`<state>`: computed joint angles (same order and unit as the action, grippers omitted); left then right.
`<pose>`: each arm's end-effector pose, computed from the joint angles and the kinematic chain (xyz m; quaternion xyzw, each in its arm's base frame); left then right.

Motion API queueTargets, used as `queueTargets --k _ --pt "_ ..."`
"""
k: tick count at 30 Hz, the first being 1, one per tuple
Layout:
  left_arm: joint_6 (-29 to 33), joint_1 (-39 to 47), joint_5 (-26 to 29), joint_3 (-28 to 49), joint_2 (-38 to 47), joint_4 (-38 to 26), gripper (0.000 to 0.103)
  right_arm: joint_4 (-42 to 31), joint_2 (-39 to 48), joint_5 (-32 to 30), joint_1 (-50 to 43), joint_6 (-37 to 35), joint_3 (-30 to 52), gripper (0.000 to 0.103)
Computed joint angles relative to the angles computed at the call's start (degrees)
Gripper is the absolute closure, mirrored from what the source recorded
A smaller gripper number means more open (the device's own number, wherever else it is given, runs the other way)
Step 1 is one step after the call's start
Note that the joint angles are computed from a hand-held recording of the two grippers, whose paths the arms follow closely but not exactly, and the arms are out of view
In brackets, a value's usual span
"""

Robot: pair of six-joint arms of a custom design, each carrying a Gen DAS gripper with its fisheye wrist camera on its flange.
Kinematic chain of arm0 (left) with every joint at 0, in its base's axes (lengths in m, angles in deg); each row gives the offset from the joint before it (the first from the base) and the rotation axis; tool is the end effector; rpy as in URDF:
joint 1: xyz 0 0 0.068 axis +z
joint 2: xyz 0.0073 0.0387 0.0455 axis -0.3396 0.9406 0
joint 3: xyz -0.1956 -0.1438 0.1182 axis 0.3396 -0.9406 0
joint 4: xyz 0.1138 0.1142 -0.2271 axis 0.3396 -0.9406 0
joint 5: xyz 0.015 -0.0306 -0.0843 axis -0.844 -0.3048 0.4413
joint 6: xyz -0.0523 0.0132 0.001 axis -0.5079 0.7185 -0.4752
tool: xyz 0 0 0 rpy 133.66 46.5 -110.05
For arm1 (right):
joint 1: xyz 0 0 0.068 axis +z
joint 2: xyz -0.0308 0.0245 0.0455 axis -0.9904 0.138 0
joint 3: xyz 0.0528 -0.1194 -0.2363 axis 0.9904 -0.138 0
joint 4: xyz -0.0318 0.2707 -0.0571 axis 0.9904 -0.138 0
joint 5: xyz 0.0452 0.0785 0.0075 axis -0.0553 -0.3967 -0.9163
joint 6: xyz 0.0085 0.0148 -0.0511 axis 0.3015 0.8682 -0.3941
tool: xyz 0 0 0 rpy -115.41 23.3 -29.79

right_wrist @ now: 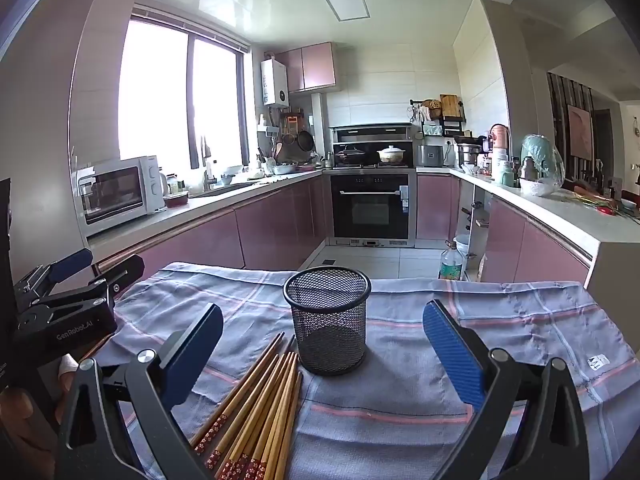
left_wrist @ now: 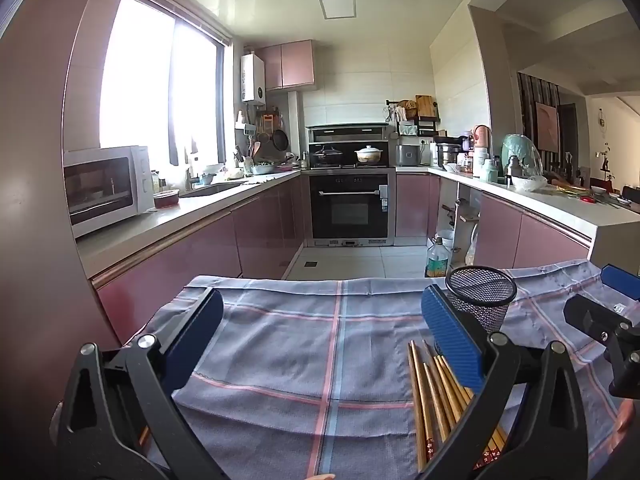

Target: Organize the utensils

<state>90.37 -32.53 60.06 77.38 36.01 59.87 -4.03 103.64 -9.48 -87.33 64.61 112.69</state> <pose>0.2598 -0.0597 0.2437 0.1307 0.7822 -0.0562 0.6066 0.1889 -0.0179 0.2273 0.0737 0.8087 -0.0093 0.5835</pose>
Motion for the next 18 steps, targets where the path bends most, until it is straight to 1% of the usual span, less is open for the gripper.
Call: queueTargets --k 6,7,12,14,18 --pt "-0.1 -0.1 0.1 0.3 -0.2 -0.6 0.005 -1.4 -1.3 1.0 0.9 0.4 0.1 0.006" --pt "-0.1 -0.2 0.0 0.4 -0.3 -0.8 0.005 0.2 0.1 -0.4 -0.5 -0.1 -0.2 0.006" --pt "0.0 -0.2 -0.1 0.2 -0.2 -0.5 0.005 0.0 0.5 -0.9 -0.9 -0.1 0.3 0.006" --pt "-0.1 -0.2 0.1 0.3 -0.2 -0.7 0.005 -0.7 0.3 0.4 0.3 0.3 0.5 0.006" --pt "-0.2 -0.5 -0.2 0.5 -0.2 -1.1 0.005 -1.5 -0.1 1.0 0.9 0.7 0.8 0.006"
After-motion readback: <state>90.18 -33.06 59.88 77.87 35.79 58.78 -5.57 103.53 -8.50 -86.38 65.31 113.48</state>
